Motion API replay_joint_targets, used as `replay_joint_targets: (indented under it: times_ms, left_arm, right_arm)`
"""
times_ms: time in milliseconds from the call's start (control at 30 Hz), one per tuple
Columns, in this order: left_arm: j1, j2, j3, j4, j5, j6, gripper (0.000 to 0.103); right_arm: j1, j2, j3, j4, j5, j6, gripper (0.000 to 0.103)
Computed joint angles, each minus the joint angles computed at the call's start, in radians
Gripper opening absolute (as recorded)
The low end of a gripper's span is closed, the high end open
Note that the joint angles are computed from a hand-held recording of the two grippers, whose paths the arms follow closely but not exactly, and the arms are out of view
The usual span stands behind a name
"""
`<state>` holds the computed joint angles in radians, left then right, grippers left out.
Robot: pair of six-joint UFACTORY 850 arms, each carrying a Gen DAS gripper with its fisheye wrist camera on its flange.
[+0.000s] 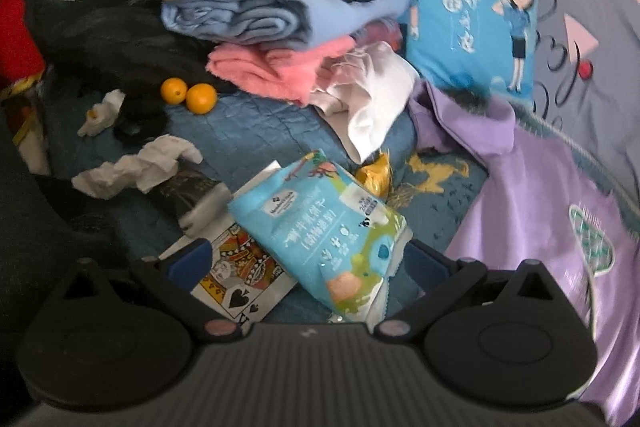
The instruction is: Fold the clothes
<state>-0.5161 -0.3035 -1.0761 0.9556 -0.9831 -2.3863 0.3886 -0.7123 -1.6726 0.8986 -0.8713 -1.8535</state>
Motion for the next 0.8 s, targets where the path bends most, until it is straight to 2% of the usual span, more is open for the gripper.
replay_joint_targets:
  times_ms: [33,67,100,167,333,400,433,533,633,700,733,767,800]
  left_arm:
    - [-0.002,-0.002,-0.002,0.009,-0.002,0.002,0.103]
    - [-0.004,-0.004,-0.004,0.019,-0.003,0.002,0.103]
    - [-0.004,-0.006,-0.007,0.027,0.000,0.010,0.103]
    - [-0.002,-0.019,-0.027,0.035,0.003,0.050,0.103]
    - [0.009,-0.058,-0.101,0.062,0.056,0.194,0.103]
    - [0.015,-0.081,-0.151,0.085,0.087,0.273,0.103]
    - [0.016,-0.095,-0.178,0.099,0.098,0.310,0.103]
    - [0.014,-0.163,-0.283,0.137,0.106,0.445,0.103]
    - [0.014,-0.239,-0.393,0.146,0.125,0.578,0.103]
    - [0.014,-0.293,-0.469,0.121,0.145,0.651,0.103]
    - [0.013,-0.317,-0.503,0.102,0.152,0.689,0.103]
    - [0.013,-0.342,-0.537,0.082,0.157,0.728,0.103]
    - [0.012,-0.368,-0.573,0.060,0.161,0.768,0.103]
  right_arm:
    - [-0.021,0.015,0.012,0.040,0.013,-0.017,0.009]
    - [-0.046,0.032,0.028,0.075,0.038,-0.035,0.019]
    - [-0.068,0.048,0.043,0.109,0.073,-0.052,0.024]
    - [-0.120,0.076,0.078,0.214,0.179,-0.102,0.038]
    - [-0.226,0.053,0.060,0.384,0.492,-0.016,0.046]
    - [-0.247,0.017,0.019,0.325,0.617,0.121,0.046]
    - [-0.256,0.000,0.001,0.303,0.651,0.164,0.046]
    - [-0.271,-0.044,-0.045,0.265,0.686,0.220,0.053]
    - [-0.272,-0.099,-0.121,0.155,0.634,0.402,0.055]
    - [-0.271,-0.145,-0.196,0.005,0.591,0.611,0.046]
    - [-0.269,-0.170,-0.233,-0.073,0.581,0.716,0.019]
    - [-0.269,-0.187,-0.260,-0.145,0.575,0.820,0.013]
    - [-0.275,-0.204,-0.300,-0.187,0.538,0.925,0.012]
